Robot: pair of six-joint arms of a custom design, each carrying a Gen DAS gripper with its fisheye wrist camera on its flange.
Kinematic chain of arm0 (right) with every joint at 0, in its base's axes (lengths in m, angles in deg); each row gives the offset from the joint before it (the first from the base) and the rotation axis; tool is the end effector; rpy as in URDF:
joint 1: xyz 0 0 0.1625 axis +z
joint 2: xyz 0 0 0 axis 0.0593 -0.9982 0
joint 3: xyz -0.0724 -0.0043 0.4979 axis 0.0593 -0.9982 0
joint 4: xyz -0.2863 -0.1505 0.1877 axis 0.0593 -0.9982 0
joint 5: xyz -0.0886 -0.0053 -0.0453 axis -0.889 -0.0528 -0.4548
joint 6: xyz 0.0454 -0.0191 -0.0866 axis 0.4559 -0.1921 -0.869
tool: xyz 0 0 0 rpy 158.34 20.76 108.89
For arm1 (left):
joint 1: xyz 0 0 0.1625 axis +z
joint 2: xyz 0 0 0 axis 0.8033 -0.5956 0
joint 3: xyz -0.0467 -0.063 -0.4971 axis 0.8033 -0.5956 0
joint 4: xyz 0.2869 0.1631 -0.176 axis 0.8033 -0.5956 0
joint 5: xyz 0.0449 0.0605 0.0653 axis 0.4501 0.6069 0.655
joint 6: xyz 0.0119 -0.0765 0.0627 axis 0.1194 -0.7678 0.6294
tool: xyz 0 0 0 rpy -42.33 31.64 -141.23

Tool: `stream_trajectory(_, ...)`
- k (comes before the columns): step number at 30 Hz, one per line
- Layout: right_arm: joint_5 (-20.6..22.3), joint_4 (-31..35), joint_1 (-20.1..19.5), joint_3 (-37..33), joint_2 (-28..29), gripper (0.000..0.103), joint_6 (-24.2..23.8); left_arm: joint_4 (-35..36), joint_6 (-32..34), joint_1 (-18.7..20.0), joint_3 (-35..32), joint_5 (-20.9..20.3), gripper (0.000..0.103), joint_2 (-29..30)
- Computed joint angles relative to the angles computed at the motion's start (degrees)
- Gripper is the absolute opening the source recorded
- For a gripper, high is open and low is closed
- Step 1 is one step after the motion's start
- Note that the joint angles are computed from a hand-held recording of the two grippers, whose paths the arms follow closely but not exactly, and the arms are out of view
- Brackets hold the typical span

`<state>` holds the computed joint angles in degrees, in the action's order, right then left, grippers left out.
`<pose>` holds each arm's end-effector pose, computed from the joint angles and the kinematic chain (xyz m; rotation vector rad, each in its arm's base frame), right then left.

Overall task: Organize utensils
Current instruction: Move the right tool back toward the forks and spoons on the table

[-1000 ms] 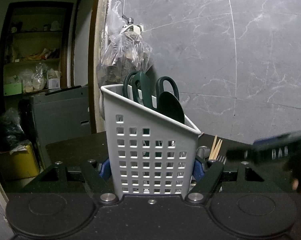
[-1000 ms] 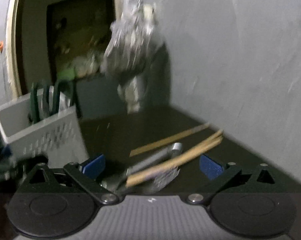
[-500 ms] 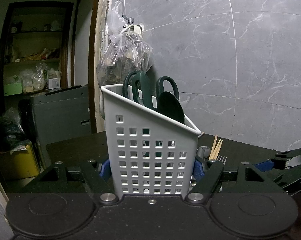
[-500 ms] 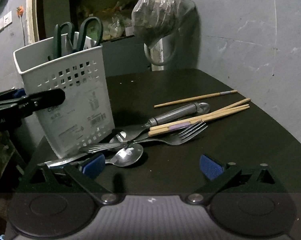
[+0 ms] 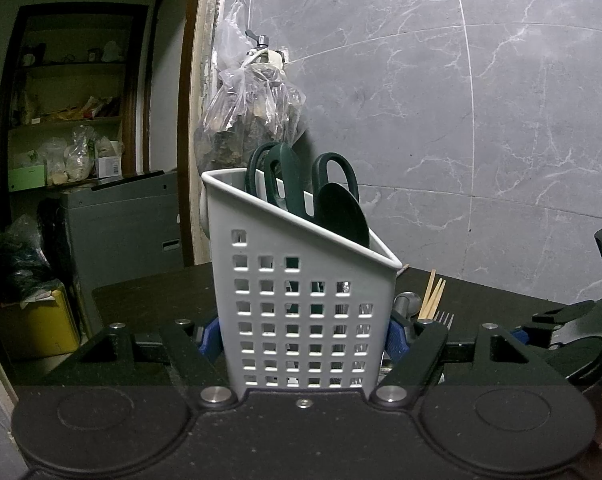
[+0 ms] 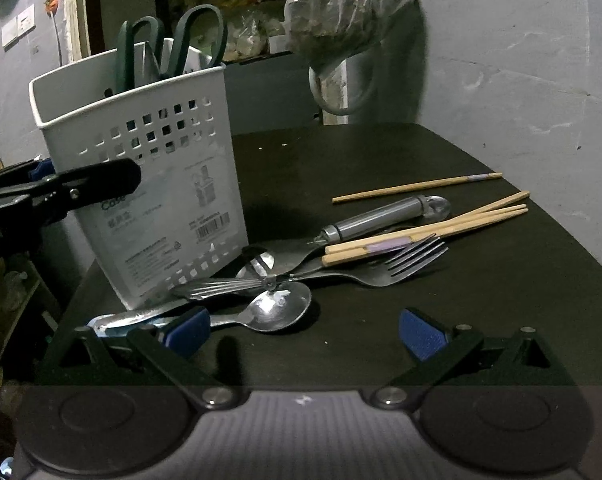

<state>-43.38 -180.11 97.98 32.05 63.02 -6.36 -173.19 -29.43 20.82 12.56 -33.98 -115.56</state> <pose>0.2313 -0.7317 0.0528 0.4510 -2.2187 1.1322 -0.0872 -0.7990 0.2183 1.3266 2.2293 -1.3146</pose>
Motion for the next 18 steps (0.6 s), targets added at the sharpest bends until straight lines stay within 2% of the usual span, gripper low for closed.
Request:
stream_trajectory(5,0.3,1.0,-0.2,-0.9,0.2,0.101,0.6,0.0,0.0,0.0,0.0,0.0,0.076,0.0)
stream_trajectory(10,0.0,2.9,-0.1,-2.1,0.4,0.084,0.6,0.1,0.0,0.0,-0.1,0.0,0.076,0.0)
stream_trajectory(13,0.2,3.5,-0.1,-2.6,0.6,0.078,-0.3,0.0,0.0,0.0,0.0,0.0,0.077,0.0)
stream_trajectory(16,1.9,3.7,-0.3,-2.0,0.3,0.067,-0.4,0.0,0.1,0.0,0.1,0.0,0.077,-0.1)
stream_trajectory(18,1.7,3.3,-0.1,-2.2,0.5,0.05,-0.5,0.0,0.0,0.0,0.1,-0.1,0.077,0.0)
